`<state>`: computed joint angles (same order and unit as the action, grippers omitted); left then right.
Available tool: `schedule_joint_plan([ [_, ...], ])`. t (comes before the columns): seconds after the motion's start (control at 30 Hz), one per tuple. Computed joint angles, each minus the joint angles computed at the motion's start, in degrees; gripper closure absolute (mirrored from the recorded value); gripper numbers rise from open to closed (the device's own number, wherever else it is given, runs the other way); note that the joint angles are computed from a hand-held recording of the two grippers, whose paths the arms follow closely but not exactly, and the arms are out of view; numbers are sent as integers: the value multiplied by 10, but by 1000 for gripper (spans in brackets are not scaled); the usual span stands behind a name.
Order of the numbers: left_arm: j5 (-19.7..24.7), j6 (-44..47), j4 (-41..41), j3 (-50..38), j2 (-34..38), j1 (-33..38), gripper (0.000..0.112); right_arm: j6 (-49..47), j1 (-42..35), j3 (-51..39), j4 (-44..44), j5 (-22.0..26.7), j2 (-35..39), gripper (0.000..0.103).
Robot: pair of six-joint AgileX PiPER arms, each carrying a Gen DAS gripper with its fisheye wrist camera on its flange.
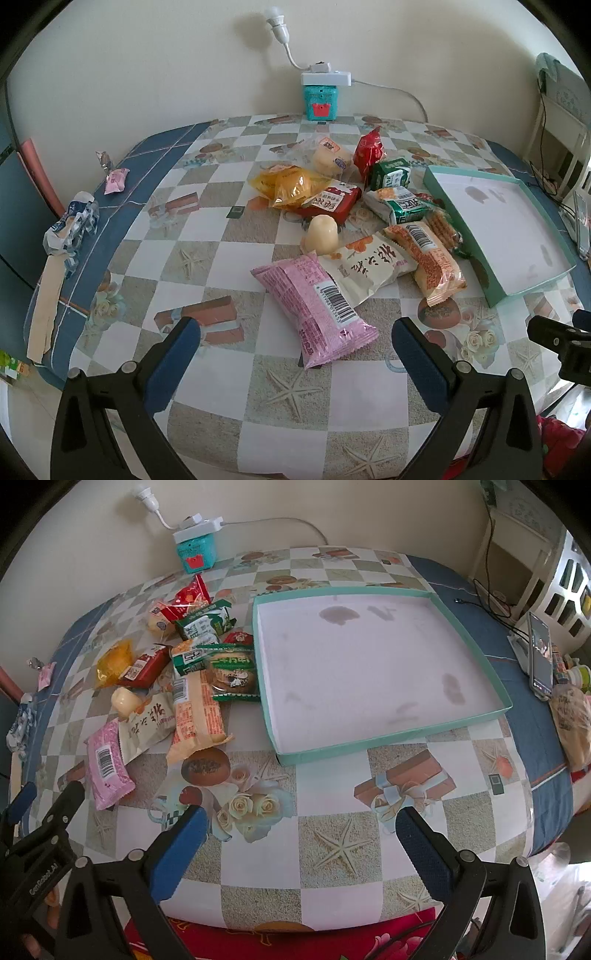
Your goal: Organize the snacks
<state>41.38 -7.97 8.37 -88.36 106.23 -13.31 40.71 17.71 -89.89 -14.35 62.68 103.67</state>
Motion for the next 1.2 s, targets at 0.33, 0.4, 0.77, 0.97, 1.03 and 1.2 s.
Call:
schedule_joint_plan([
  [0.33, 6, 3, -9, -5, 4, 5, 9, -3, -2, 5, 1, 1, -2, 0],
  [0.4, 8, 4, -10, -8, 6, 5, 9, -4, -3, 3, 2, 3, 0, 0],
  [0.77, 8, 5, -13, -9, 6, 6, 9, -5, -2, 0, 2, 6, 2, 0],
  [0.97, 8, 5, -13, -8, 7, 6, 9, -4, -2, 0, 2, 6, 3, 0],
  [1.03, 7, 4, -12, -6, 7, 5, 9, -4, -3, 0, 2, 6, 3, 0],
  [1.2, 6, 2, -12, -4, 6, 5, 9, -4, -3, 0, 2, 6, 4, 0],
])
